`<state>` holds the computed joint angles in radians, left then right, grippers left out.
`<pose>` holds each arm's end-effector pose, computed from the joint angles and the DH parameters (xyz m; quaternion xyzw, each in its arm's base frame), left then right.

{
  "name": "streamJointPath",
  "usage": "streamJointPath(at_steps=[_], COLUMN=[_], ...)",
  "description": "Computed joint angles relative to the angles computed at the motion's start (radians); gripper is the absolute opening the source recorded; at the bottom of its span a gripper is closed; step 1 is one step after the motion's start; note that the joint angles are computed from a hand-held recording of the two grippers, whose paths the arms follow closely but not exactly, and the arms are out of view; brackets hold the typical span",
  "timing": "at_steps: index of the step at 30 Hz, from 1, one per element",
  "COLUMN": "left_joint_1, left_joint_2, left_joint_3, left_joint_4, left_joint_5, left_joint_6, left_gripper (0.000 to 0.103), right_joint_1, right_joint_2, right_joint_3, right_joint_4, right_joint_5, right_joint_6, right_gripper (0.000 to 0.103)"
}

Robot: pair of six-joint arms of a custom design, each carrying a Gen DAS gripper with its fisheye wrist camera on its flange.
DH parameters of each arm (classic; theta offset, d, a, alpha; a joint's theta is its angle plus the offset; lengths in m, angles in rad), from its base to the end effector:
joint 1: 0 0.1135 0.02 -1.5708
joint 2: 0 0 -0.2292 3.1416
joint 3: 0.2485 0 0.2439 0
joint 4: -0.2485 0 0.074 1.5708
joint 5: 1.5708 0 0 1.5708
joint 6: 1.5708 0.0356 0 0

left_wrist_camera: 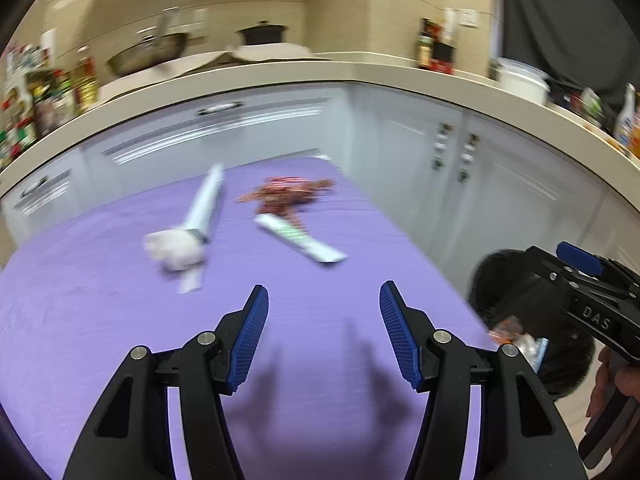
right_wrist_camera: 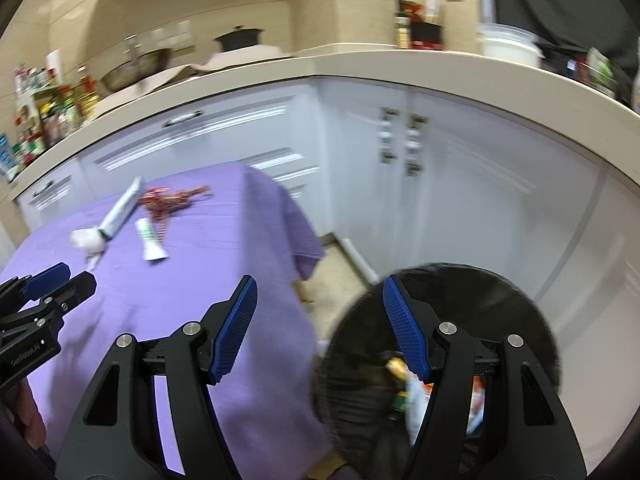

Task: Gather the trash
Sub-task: 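Carry the plastic bag and green bottle over the bin and open both grippers, then return to the table and grasp the white green-printed tube with the right gripper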

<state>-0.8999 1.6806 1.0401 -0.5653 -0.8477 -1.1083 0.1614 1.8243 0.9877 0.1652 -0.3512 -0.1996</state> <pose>0.2107 -0.2226 0.1570 -0.1675 0.8838 0.0776 0.4300 0.3578 0.0707 0.1332 -0.2339 0.8587 0.1491 0.4309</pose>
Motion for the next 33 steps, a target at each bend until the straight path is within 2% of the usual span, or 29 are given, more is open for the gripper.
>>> streamJointPath(at_steps=[7,14,24,26,29,33], left_joint_1=[0.04,0.096,0.231,0.255,0.271,0.282], left_joint_2=[-0.195,-0.351,-0.482,-0.495,-0.503,-0.492], left_joint_3=[-0.184,-0.324,-0.44,-0.452,-0.463,-0.46], left_joint_4=[-0.113,-0.177,-0.137,-0.117,-0.085,-0.044], left_joint_5=[-0.025,-0.028,0.017,0.028,0.036,0.049], left_joint_6=[-0.162,-0.238,-0.16,-0.133,-0.1,-0.061], left_gripper=[0.061,0.066,0.07,0.071,0.073,0.074], right_joint_1=[0.161,0.291,0.401,0.406,0.411,0.419], right_joint_2=[0.007,0.09,0.321,0.365,0.403,0.46], right_joint_3=[0.029,0.137,0.438,0.505,0.566,0.655], right_joint_4=[-0.028,-0.071,-0.229,-0.284,-0.331,-0.42], right_joint_5=[0.029,0.062,0.139,0.144,0.16,0.17], right_joint_6=[0.012,0.034,0.04,0.04,0.04,0.022], right_gripper=[0.064,0.064,0.062,0.056,0.054,0.043])
